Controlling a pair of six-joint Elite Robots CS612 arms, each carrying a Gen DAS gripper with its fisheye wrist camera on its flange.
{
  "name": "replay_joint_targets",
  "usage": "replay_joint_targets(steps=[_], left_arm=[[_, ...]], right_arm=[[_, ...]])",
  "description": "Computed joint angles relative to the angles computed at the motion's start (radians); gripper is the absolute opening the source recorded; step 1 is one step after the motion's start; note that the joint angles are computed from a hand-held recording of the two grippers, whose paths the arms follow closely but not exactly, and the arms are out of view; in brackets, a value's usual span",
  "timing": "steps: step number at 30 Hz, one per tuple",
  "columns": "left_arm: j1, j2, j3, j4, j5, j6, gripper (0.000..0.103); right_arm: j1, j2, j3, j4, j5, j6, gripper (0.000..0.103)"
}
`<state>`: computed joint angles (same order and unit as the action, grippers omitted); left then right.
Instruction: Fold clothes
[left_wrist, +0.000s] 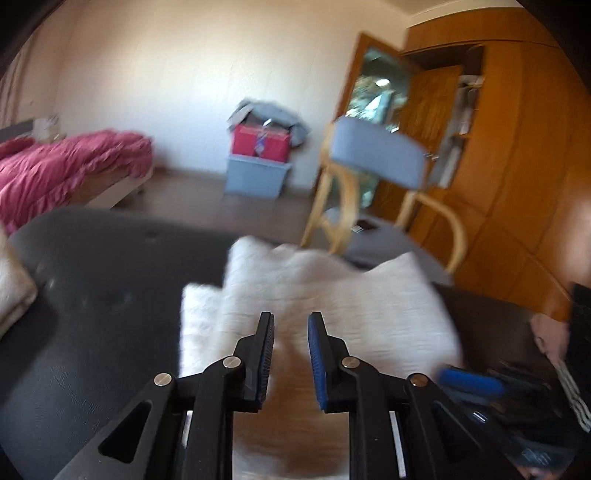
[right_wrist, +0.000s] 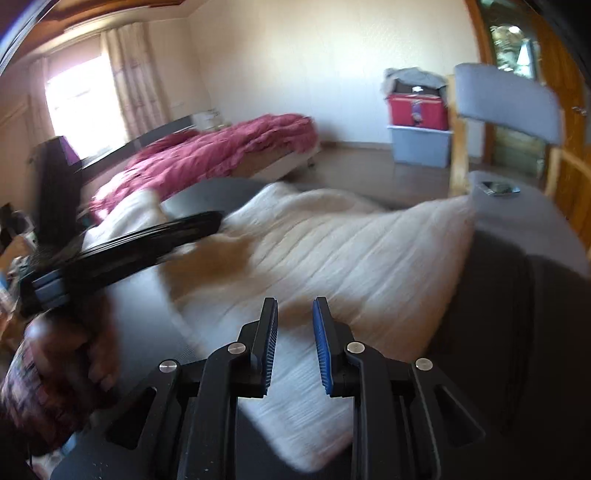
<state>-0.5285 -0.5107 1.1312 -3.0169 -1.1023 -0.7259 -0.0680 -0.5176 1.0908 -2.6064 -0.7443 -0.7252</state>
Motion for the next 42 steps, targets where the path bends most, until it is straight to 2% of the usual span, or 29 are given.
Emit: replay_joint_targets(steps=[2,5,7,9,11,13,15,16,18,20,22,24,27,29,31,32,36,38,40,42], left_arm=[[0.01,-0.001,0.029,-0.007,-0.022,-0.063,0.017],[0.0,-0.009,0.101,-0.115,-0.009,-0.081,0.02],[-0.006,-0.01,0.138,-0.217,-0.024,-0.082,0.02],[-0.003,-0.01,0.168,-0.326,-0.068,-0.117,0.02],[0.006,-0.004,0.179,-0.375,-0.107,-0.169,0.02],[0.018,0.004,0.18,-0.404,-0.146,-0.211,0.02],[0.022,0.009,0.181,-0.445,-0.161,-0.221,0.02],[0.021,0.01,0.182,-0.469,-0.164,-0.213,0.02],[0.021,0.019,0.183,-0.545,-0.185,-0.193,0.02],[0.022,0.027,0.184,-0.599,-0.206,-0.19,0.021],[0.024,0.03,0.185,-0.612,-0.22,-0.202,0.021],[0.028,0.031,0.18,-0.6,-0.231,-0.209,0.022],[0.034,0.039,0.162,-0.586,-0.281,-0.181,0.02],[0.038,0.049,0.151,-0.635,-0.338,-0.14,0.011],[0.038,0.059,0.146,-0.701,-0.377,-0.1,0.008],[0.037,0.057,0.147,-0.7,-0.38,-0.091,0.008],[0.041,0.054,0.141,-0.637,-0.401,-0.105,0.007],[0.045,0.051,0.139,-0.615,-0.428,-0.11,0.007],[0.041,0.039,0.144,-0.558,-0.454,-0.089,0.007],[0.03,0.024,0.152,-0.494,-0.441,-0.049,0.007]], right_arm=[[0.004,-0.015,0.032,-0.001,-0.038,-0.074,0.023],[0.017,-0.017,0.045,0.014,-0.153,-0.152,0.022],[0.01,-0.013,0.047,0.014,-0.16,-0.156,0.019],[0.001,-0.012,0.046,0.02,-0.147,-0.138,0.019],[-0.011,-0.018,0.059,-0.006,-0.113,-0.115,0.022],[-0.013,-0.034,0.107,-0.09,-0.097,-0.141,0.027],[-0.013,-0.05,0.157,-0.177,-0.091,-0.185,0.059],[-0.011,-0.056,0.181,-0.224,-0.092,-0.21,0.063],[-0.002,-0.061,0.227,-0.332,-0.118,-0.275,0.064],[0.015,-0.053,0.261,-0.479,-0.198,-0.318,0.064],[0.032,-0.043,0.272,-0.553,-0.287,-0.356,0.059],[0.042,-0.033,0.268,-0.589,-0.345,-0.36,0.029],[0.041,-0.026,0.26,-0.616,-0.376,-0.317,0.015],[0.034,-0.026,0.255,-0.635,-0.384,-0.25,0.012],[0.023,-0.031,0.251,-0.641,-0.378,-0.184,0.011],[0.014,-0.035,0.251,-0.634,-0.368,-0.158,0.011],[-0.001,-0.043,0.251,-0.622,-0.356,-0.127,0.011],[0.0,-0.043,0.25,-0.623,-0.379,-0.132,0.01],[0.001,-0.036,0.236,-0.582,-0.401,-0.127,0.01],[0.005,-0.032,0.214,-0.494,-0.422,-0.146,0.011]])
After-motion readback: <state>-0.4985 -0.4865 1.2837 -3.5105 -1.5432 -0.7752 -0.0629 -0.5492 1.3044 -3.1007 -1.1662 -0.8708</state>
